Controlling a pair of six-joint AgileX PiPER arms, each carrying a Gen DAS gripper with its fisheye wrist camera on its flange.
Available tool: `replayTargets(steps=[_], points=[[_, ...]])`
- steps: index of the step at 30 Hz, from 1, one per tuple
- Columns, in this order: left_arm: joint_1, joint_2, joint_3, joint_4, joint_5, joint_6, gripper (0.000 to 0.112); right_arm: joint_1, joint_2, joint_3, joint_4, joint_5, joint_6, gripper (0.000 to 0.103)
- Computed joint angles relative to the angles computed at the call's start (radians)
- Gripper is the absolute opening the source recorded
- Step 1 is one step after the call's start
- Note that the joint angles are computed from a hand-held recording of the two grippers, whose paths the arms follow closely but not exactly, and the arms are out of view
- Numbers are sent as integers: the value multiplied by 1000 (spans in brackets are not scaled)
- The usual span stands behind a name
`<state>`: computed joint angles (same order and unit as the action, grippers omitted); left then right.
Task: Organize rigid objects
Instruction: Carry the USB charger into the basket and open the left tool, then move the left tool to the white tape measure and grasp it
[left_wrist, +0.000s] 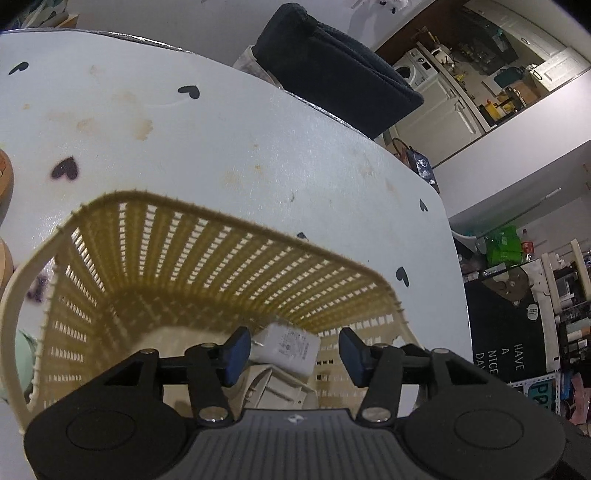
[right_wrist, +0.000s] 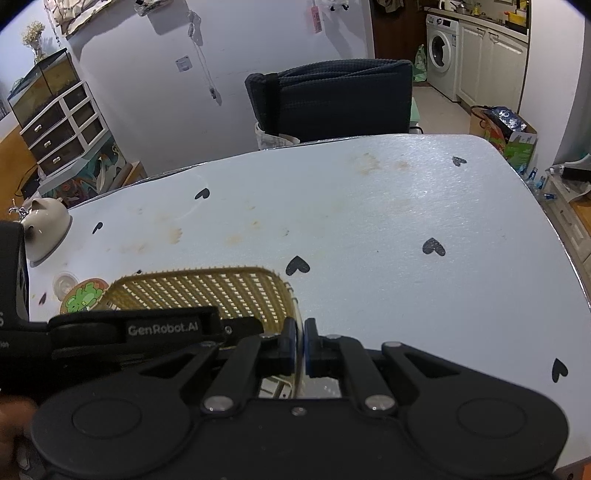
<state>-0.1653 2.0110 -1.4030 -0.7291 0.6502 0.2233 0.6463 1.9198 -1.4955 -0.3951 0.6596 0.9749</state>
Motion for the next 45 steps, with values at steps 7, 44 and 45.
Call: replayTargets(steps=[7, 44, 45], points=[[0, -33, 27, -3, 4, 28, 55, -1, -3, 5, 1, -4, 0, 5], [201, -441, 354, -114, 68, 428, 103, -9, -15, 22, 27, -28, 0, 4], [212, -453, 369, -120, 59, 453, 103, -8, -16, 24, 24, -28, 2, 4]])
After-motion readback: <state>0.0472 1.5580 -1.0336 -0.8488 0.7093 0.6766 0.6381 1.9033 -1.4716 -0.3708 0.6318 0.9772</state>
